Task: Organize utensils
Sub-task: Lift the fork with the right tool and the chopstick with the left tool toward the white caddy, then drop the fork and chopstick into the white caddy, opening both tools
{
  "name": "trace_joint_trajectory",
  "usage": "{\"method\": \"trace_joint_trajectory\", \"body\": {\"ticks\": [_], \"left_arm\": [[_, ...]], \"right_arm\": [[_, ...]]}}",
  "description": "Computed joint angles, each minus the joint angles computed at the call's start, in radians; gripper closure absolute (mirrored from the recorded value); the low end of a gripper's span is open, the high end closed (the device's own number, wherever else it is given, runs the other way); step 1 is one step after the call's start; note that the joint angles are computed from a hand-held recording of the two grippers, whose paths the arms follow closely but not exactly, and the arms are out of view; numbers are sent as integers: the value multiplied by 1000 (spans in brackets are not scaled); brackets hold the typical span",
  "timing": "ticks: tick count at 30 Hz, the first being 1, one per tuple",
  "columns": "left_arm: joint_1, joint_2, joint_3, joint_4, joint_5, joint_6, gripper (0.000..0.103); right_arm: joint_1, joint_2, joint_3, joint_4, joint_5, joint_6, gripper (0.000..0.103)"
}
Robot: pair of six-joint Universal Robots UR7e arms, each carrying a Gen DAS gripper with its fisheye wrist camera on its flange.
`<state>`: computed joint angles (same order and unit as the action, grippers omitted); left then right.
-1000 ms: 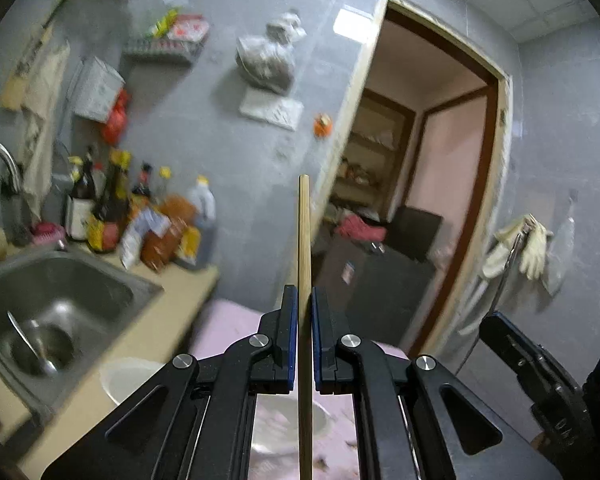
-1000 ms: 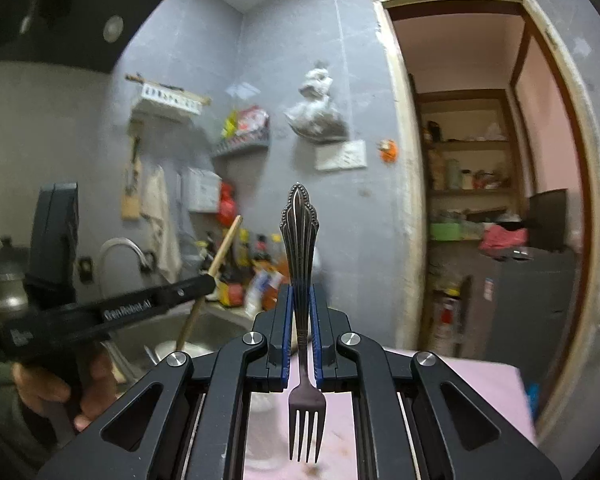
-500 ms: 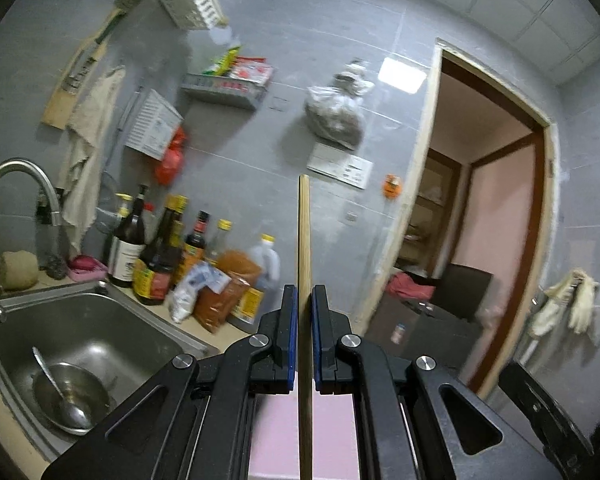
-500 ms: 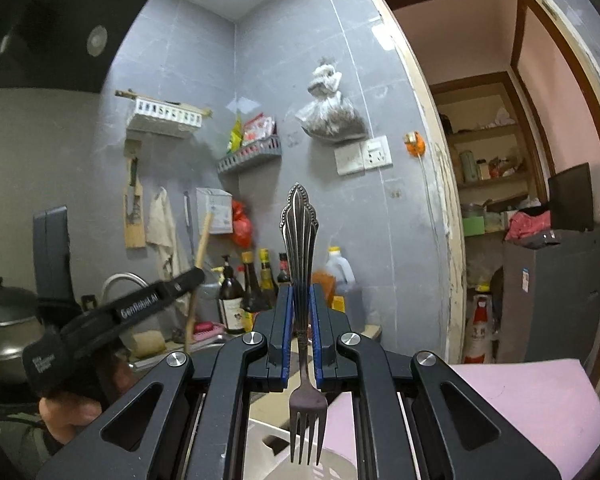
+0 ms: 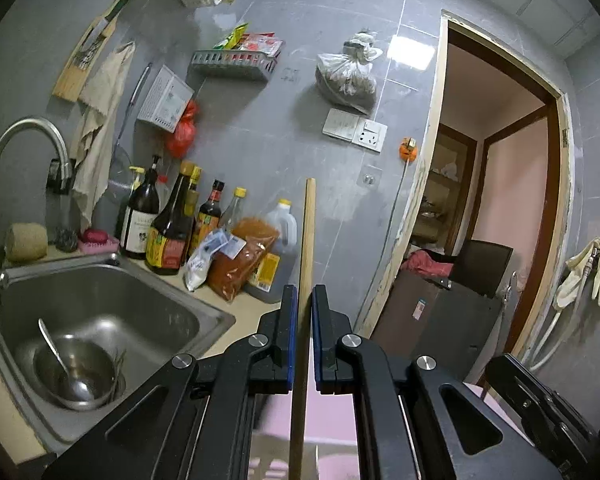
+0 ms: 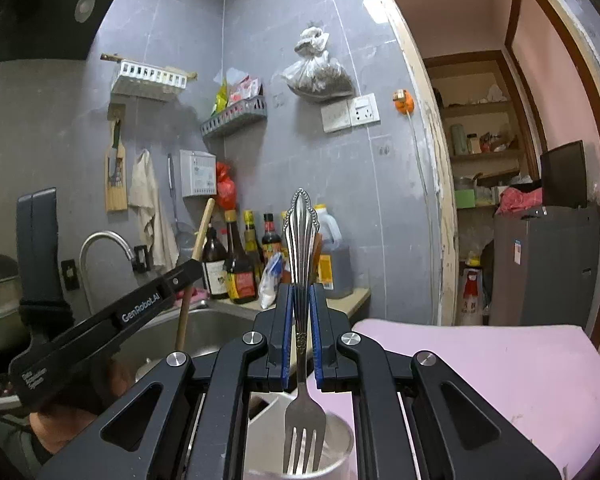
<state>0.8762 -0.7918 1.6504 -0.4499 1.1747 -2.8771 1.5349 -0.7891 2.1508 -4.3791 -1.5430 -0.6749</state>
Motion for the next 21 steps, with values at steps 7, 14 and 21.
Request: {"method": "trace_joint_trajectory", "body": {"ticks": [7,14,21], "left_arm": [[-10,-2,33,27,-29,-29,98],[-28,3,27,127,-92,-86,98],[-45,-15,42,219,-91,-154,84]], "right_arm": [[-22,-12,28,32,16,30,97],[-34,-43,52,104,11,59,96],[-23,-80,84,143,-33,62,90]]}}
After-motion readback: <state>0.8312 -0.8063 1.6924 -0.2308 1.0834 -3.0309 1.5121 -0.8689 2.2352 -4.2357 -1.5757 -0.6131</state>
